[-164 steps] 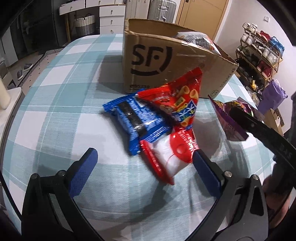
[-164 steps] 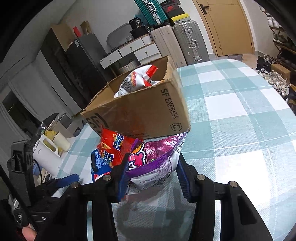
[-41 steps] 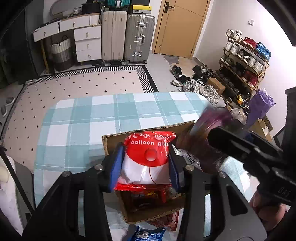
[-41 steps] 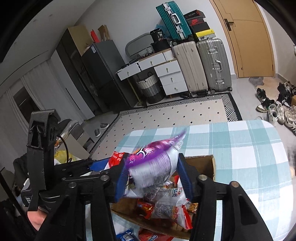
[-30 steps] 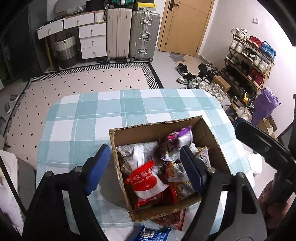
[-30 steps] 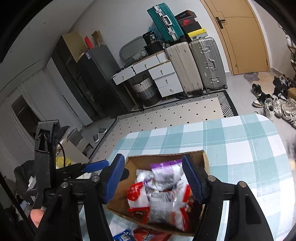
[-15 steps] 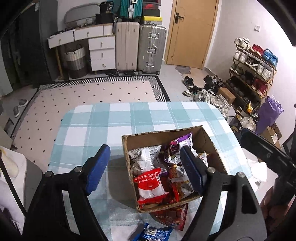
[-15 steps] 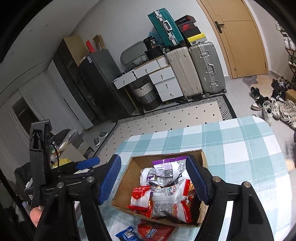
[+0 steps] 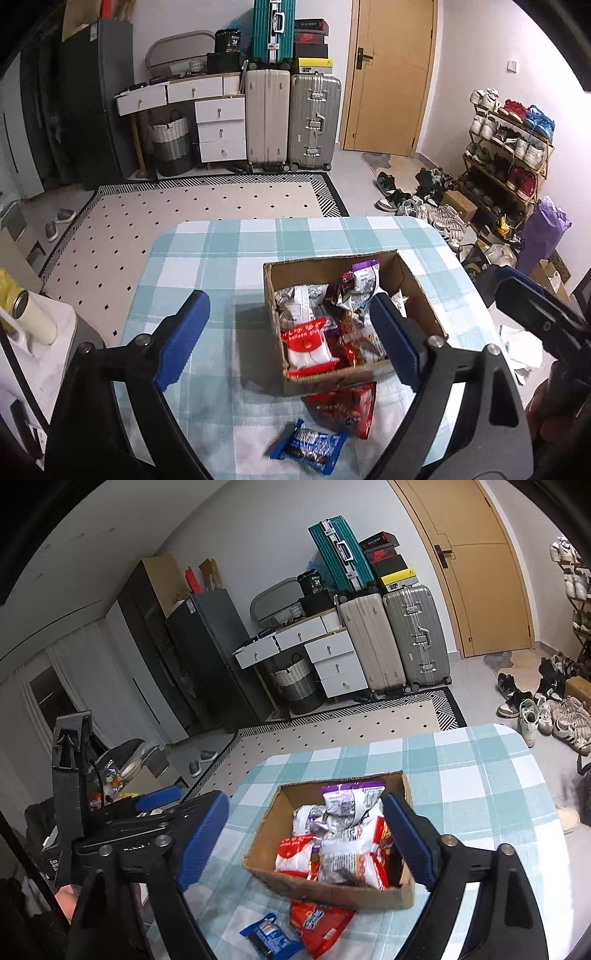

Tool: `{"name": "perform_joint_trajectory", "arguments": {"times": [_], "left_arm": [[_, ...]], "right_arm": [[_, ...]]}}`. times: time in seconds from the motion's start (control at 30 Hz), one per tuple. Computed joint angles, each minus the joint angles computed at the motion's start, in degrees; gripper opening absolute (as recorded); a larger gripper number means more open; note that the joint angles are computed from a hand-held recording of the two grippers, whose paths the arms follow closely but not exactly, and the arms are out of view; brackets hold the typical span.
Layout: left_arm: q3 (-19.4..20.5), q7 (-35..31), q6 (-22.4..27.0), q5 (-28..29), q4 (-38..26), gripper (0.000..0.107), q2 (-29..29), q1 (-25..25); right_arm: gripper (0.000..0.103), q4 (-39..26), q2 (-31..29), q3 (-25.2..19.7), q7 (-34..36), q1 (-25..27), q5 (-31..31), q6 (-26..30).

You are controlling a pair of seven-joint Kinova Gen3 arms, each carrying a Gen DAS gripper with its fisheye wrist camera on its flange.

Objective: Organize snacks
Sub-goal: 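Withdraw both tools from the box toward the blue and red packs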

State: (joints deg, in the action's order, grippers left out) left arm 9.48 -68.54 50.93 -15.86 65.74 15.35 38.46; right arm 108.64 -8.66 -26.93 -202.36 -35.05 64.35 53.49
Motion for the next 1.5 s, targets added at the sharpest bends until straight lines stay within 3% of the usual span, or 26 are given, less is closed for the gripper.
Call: {"name": "perform_joint_trajectory", "arguments": {"times": [0.2,0.27,0.5,0.77,0.93,1.07,1.37,1.5], "left_arm": [[0.40,2.96,-2.03,-1.73,6.18,0.094,-4.92,-0.05],[0.86,4.74,-3.64,-2.83,9.25,0.101,-7.23,-0.32],[4.32,8.01,-6.14,-4.50,16.74,0.102,-13.38,-3.12],[7.53,10.51,-7.95,-4.44,23.27,0.102,-16.19,-6.18],[7.43,10.43,-10.54,-1.95,28.71,0.102,-16.65,-6.82],[8.49,13.70,-13.57,-4.09,33.21,0.102,-16.01,-7.37],[6.31,12.09,-16.99,-2.84,36.04,0.102,-9.67,-4.87],[4.84,10.57,-17.96,-1.17,35.62,0.102,-6.32,-3.83]], "right_arm": [[0.095,-0.22,0.46,-3.43,-2.66,-2.94,1.43,6.17],[0.096,-0.28,0.75,-4.29,-3.62,-4.38,1.73,8.37],[0.101,-1.10,2.64,-5.80,-6.92,-10.22,1.63,16.40],[0.102,-0.73,5.96,-5.79,-11.45,-17.77,2.56,23.92],[0.102,0.44,8.68,-4.45,-15.21,-22.81,3.10,27.15],[0.102,1.16,11.21,-2.89,-17.35,-26.21,3.08,28.16],[0.102,3.28,15.22,1.02,-20.32,-29.95,4.17,25.16],[0.102,3.79,16.61,1.99,-22.29,-31.41,4.85,26.55]]}}
